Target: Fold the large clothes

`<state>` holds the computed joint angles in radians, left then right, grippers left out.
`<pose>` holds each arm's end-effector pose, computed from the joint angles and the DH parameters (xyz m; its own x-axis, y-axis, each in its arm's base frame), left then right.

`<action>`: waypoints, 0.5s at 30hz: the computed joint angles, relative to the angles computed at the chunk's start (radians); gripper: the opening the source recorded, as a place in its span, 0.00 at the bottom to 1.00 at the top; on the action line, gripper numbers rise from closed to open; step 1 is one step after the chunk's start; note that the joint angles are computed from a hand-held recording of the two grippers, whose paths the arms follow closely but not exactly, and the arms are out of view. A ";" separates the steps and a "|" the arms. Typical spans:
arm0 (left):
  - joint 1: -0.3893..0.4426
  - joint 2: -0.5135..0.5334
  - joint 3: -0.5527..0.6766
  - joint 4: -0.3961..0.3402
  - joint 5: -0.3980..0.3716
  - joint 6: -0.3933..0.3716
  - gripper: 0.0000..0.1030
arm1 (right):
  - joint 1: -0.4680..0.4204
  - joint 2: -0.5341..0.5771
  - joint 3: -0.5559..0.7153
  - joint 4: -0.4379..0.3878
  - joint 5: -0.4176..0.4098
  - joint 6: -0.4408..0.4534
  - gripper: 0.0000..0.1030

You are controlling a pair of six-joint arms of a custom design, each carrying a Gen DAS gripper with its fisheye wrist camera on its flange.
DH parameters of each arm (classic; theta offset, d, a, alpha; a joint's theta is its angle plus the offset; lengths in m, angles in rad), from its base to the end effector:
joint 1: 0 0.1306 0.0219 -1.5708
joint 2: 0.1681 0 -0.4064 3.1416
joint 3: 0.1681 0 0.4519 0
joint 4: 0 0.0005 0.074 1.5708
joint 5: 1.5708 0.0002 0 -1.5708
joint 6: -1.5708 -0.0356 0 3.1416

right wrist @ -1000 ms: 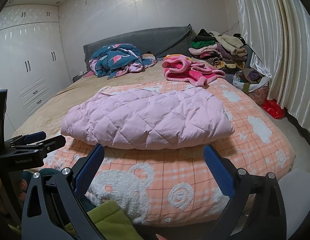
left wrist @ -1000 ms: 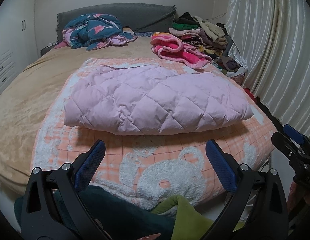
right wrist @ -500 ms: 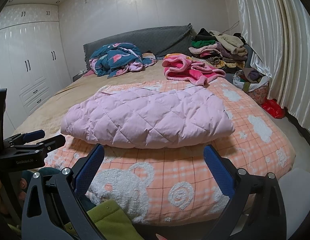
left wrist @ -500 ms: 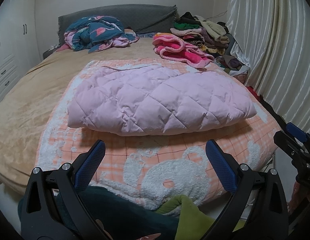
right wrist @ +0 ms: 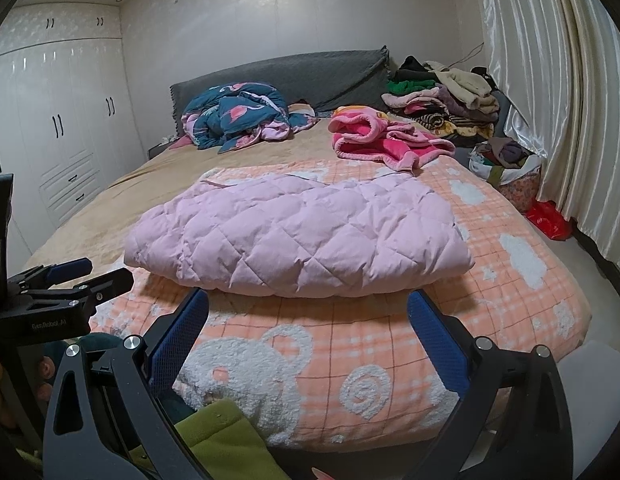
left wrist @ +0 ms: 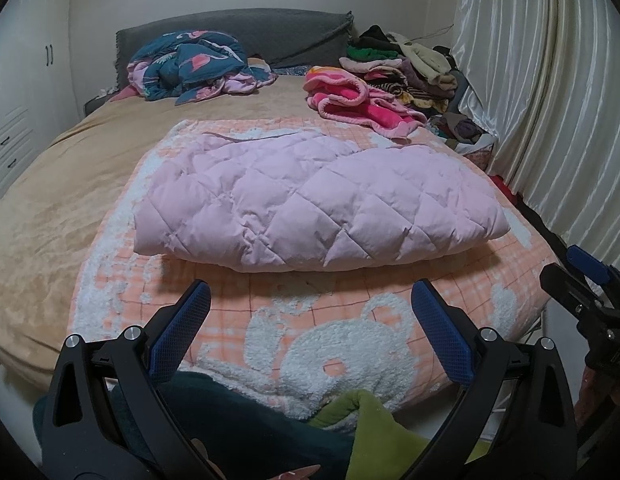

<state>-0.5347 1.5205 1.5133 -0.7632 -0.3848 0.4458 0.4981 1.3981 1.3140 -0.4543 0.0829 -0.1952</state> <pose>0.5213 -0.2938 0.4563 -0.6444 -0.0828 -0.7602 -0.0413 0.9964 -0.0736 0.4973 0.2665 0.4427 -0.5221 -0.0639 -0.8505 -0.3184 0.9397 0.1249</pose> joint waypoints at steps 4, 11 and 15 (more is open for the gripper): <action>0.000 -0.003 -0.001 -0.002 0.002 -0.001 0.91 | 0.004 0.001 0.002 -0.001 0.000 0.004 0.96; 0.000 -0.004 -0.004 -0.004 -0.008 0.007 0.91 | 0.009 0.004 0.003 -0.005 0.000 0.008 0.96; 0.002 -0.001 0.000 -0.013 -0.009 0.009 0.91 | 0.010 0.005 0.005 -0.006 0.002 0.011 0.96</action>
<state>-0.5323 1.5192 1.5134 -0.7760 -0.3942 0.4551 0.5084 1.4032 1.3190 -0.4608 0.0849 -0.1846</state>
